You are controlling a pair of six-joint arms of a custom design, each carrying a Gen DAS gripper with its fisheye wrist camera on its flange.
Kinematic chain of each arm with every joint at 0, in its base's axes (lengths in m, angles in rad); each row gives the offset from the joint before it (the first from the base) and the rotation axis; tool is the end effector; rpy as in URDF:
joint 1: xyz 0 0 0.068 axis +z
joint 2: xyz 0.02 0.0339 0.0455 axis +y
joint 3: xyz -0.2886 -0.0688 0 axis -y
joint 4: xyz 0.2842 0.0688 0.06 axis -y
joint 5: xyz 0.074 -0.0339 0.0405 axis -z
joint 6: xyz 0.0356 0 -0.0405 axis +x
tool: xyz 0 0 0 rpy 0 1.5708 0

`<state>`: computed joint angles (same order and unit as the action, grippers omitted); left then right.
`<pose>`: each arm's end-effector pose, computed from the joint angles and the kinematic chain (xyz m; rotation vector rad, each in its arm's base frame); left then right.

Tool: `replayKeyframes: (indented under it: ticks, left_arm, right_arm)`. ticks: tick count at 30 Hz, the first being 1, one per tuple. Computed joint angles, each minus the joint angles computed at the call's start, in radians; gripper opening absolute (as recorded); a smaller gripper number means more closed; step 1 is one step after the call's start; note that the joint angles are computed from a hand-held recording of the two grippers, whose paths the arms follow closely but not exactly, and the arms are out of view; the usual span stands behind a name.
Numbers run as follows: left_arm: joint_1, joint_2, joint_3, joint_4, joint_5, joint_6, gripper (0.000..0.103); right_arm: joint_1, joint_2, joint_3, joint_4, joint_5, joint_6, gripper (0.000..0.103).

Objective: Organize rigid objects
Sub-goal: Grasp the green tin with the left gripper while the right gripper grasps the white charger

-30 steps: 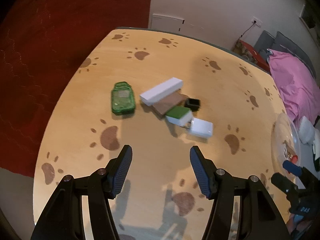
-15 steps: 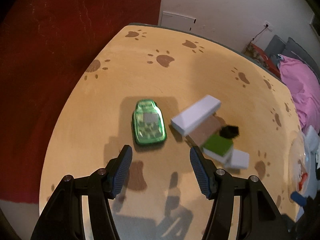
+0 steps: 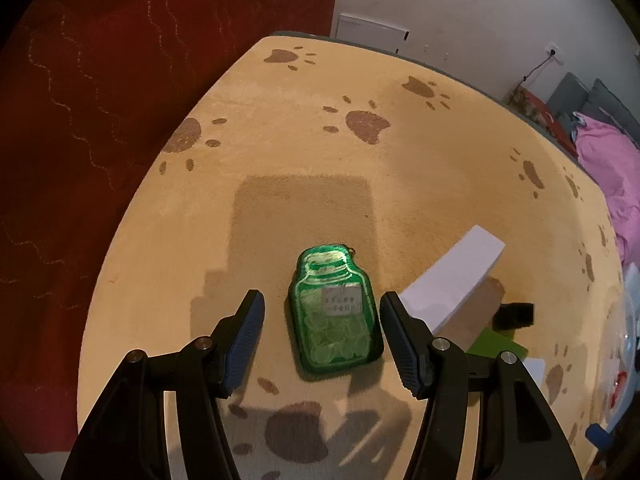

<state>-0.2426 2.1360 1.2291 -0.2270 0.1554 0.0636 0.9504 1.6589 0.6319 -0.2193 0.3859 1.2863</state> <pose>0.4288 -0.1118 0.0714 0.4593 2.6696 -0.2638 0.1725 0.2183 0.0874 0.5268 2.6000 0.1639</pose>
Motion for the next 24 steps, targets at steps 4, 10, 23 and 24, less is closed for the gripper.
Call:
replayKeyframes:
  ticks: [4,10,23,24]
  left_arm:
    - [-0.006,0.022,0.014,0.003,0.002,0.012,0.061]
    - [0.001,0.027,0.014,0.014,0.010,0.033,0.047]
    - [0.075,-0.119,-0.134,0.073,0.033,0.080,0.047]
    - [0.081,-0.128,-0.144,0.073,0.036,0.082,0.047]
  right_arm:
    - [-0.022,0.037,0.029,0.018,-0.014,-0.037,0.100]
    - [-0.064,0.099,0.089,0.046,-0.032,-0.118,0.100]
    - [-0.180,0.232,0.203,0.135,-0.085,-0.240,0.100]
    - [-0.189,0.240,0.209,0.142,-0.090,-0.244,0.100]
